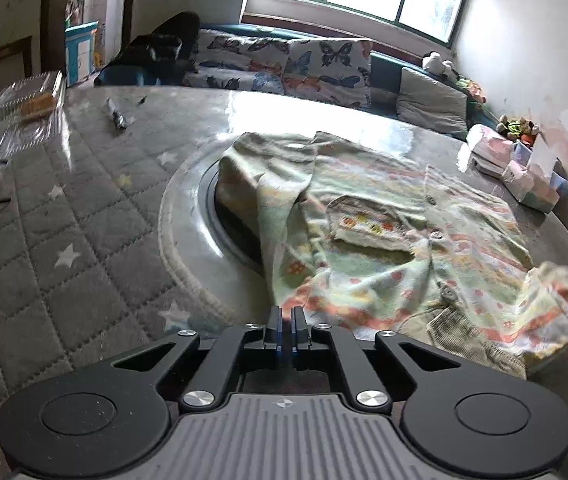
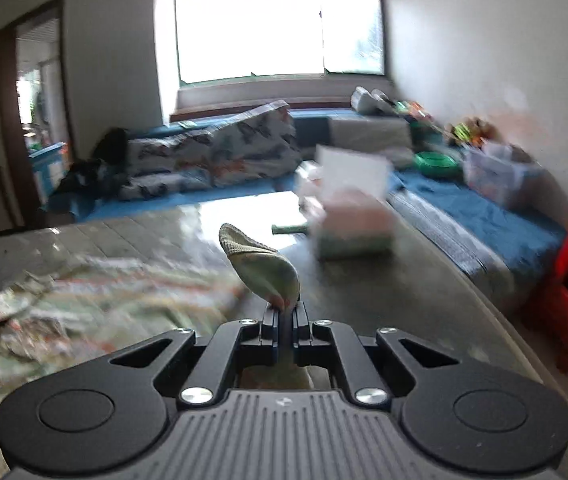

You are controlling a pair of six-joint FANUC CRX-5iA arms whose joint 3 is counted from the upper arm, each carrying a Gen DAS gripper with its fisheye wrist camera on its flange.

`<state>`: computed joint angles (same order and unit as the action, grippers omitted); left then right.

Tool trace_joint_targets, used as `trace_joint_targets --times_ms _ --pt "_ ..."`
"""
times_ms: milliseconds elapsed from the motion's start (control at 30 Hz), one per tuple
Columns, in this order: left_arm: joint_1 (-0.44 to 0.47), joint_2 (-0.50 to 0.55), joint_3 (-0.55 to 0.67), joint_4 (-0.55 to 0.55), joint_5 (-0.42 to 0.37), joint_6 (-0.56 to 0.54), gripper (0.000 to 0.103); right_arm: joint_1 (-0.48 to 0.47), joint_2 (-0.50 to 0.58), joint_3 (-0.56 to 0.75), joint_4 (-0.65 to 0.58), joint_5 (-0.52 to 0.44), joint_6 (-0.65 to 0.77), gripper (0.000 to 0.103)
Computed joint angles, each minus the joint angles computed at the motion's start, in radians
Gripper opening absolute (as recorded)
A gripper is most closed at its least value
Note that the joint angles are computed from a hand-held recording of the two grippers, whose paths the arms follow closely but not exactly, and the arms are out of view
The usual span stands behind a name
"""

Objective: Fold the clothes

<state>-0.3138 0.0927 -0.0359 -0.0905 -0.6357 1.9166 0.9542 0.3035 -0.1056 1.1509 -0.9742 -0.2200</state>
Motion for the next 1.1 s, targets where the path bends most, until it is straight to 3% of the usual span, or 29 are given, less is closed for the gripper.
trace_joint_targets --times_ms 167,233,300,400,500,633,800,900,1100 --pt "-0.026 0.015 0.049 -0.069 -0.012 0.017 0.038 0.029 -0.045 -0.076 -0.12 -0.056 -0.037 0.009" --pt "-0.039 0.021 0.072 -0.109 -0.021 0.032 0.042 0.036 -0.056 -0.098 -0.147 -0.08 -0.067 0.012" --pt "-0.038 0.024 0.08 -0.116 -0.022 0.026 0.045 0.047 -0.062 -0.112 -0.166 -0.11 -0.1 0.024" --pt "-0.033 0.032 0.092 -0.119 -0.023 0.02 0.048 0.078 -0.079 -0.134 -0.174 -0.185 -0.145 0.027" --pt "-0.031 0.048 0.104 -0.109 -0.02 0.005 0.048 0.104 -0.073 -0.123 -0.171 -0.275 -0.158 0.027" --pt "-0.039 0.064 0.118 -0.1 -0.02 -0.008 0.049 0.096 -0.07 -0.115 -0.119 -0.271 -0.13 0.027" --pt "-0.048 0.071 0.125 -0.098 -0.019 -0.007 0.05 0.096 0.001 -0.048 -0.065 -0.358 -0.023 0.028" --pt "-0.051 0.08 0.135 -0.103 -0.027 -0.01 0.051 0.088 -0.008 -0.05 -0.067 -0.333 0.01 0.028" --pt "-0.052 0.091 0.143 -0.103 -0.034 -0.003 0.051 0.023 -0.029 -0.053 -0.212 -0.105 0.174 0.028"
